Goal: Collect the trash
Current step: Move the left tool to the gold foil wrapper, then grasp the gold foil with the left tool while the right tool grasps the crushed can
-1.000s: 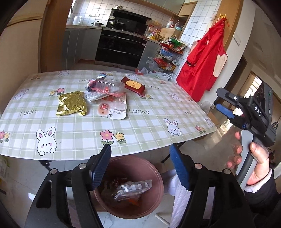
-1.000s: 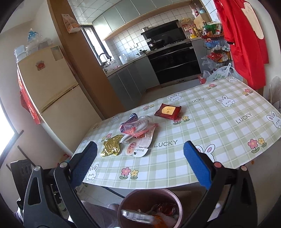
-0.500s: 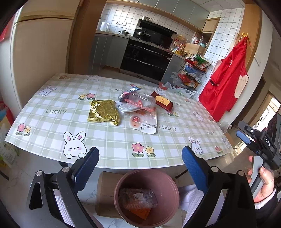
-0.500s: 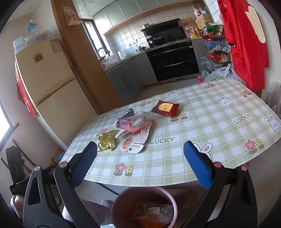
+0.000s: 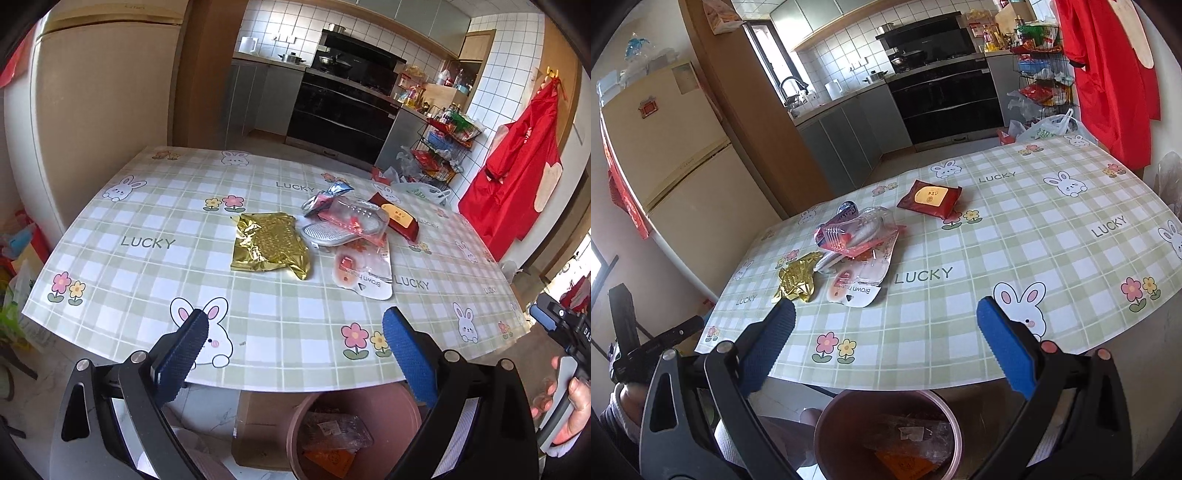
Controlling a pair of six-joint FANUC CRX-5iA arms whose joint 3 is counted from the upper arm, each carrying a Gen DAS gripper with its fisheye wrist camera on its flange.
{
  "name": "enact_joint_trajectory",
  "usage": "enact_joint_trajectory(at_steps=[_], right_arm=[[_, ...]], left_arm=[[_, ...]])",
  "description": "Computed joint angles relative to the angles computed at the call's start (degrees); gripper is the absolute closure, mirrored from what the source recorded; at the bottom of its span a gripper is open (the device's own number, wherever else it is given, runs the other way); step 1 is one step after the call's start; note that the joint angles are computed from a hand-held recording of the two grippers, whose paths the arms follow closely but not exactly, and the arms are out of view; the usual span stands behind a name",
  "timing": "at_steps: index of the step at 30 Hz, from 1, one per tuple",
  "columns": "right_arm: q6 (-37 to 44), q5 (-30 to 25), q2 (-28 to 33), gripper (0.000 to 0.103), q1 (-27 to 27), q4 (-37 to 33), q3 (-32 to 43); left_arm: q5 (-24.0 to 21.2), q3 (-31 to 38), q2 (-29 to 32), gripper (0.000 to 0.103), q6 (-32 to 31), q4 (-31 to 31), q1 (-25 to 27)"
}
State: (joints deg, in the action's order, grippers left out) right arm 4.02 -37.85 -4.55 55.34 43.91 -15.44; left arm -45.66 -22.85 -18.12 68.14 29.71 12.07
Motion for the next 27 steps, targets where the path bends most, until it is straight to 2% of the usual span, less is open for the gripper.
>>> enact_joint_trajectory(at_steps=[9, 12, 14, 18, 21, 24, 27], right_arm=[[10.3, -1.7, 6.3, 0.006, -2.7, -8.9, 6.9], [18.3, -4.1, 10.4, 0.006, -4.0, -13.6, 12.8], [24.1, -5.3, 13.2, 0.006, -4.9, -16.5, 17.0], [37.5, -9.6, 20.5, 0.006, -6.9, -23.8, 29.3], [46.5, -13.0, 25.9, 0.006, -8.6, -30.9, 39.4], [53.5, -17.3, 32.1, 0.006, -9.8, -35.0, 50.0], [59.5, -22.3, 39.0, 0.006, -11.1, -39.5, 62.0]], left_arm=[[4.2, 6.8, 13.8, 0.01, -1.9, 1.1, -0.4], [3.6, 10.4, 19.3, 0.011, -1.7, 1.1, -0.4], [3.3, 12.8, 22.7, 0.016, -1.2, 0.7, -0.5], [1.8, 16.8, 28.3, 0.023, -0.7, 1.5, -0.4], [1.2, 18.5, 30.8, 0.023, -0.3, 2.5, -0.3], [1.4, 19.6, 32.5, 0.024, -0.1, 2.6, -0.7], [0.9, 22.2, 34.3, 0.036, 2.5, -0.8, -1.3]])
